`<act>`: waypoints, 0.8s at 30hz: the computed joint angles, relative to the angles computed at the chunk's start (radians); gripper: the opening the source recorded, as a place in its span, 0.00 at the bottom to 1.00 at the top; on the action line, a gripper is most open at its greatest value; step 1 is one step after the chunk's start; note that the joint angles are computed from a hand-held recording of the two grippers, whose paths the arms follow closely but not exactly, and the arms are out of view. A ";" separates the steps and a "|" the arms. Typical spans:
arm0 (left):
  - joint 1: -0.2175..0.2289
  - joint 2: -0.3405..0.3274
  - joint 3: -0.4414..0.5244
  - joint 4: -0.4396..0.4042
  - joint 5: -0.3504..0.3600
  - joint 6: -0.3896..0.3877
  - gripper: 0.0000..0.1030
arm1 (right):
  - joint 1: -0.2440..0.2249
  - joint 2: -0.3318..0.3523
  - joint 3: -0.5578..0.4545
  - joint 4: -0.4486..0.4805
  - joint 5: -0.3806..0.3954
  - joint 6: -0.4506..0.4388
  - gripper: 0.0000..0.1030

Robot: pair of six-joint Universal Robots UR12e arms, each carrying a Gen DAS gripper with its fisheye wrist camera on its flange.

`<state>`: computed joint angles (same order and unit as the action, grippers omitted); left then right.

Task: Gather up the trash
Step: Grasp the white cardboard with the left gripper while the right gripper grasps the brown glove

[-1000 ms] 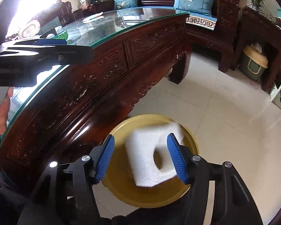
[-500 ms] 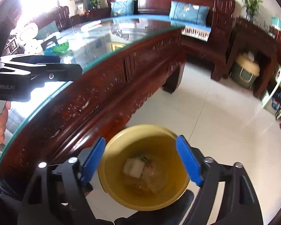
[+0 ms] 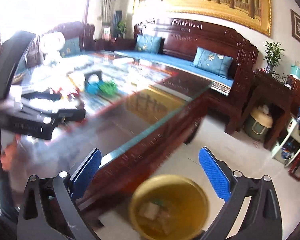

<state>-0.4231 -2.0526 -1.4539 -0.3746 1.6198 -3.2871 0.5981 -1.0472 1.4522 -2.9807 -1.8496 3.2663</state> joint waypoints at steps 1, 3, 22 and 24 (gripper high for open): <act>0.007 0.015 -0.025 0.018 0.007 -0.012 0.96 | 0.002 0.007 -0.009 -0.019 0.019 0.017 0.92; 0.026 0.047 -0.080 0.060 0.027 -0.051 0.96 | 0.005 0.023 -0.027 -0.060 0.062 0.053 0.92; 0.143 0.111 -0.213 0.049 -0.032 -0.153 0.96 | 0.058 0.153 -0.254 0.087 0.094 0.047 0.92; 0.137 0.095 -0.193 0.036 -0.041 -0.122 0.96 | 0.057 0.155 -0.257 0.096 0.087 0.049 0.92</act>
<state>-0.2861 -1.9578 -1.6473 -0.3388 1.5793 -3.4088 0.6547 -0.8922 1.1947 -2.8850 -1.7625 3.3150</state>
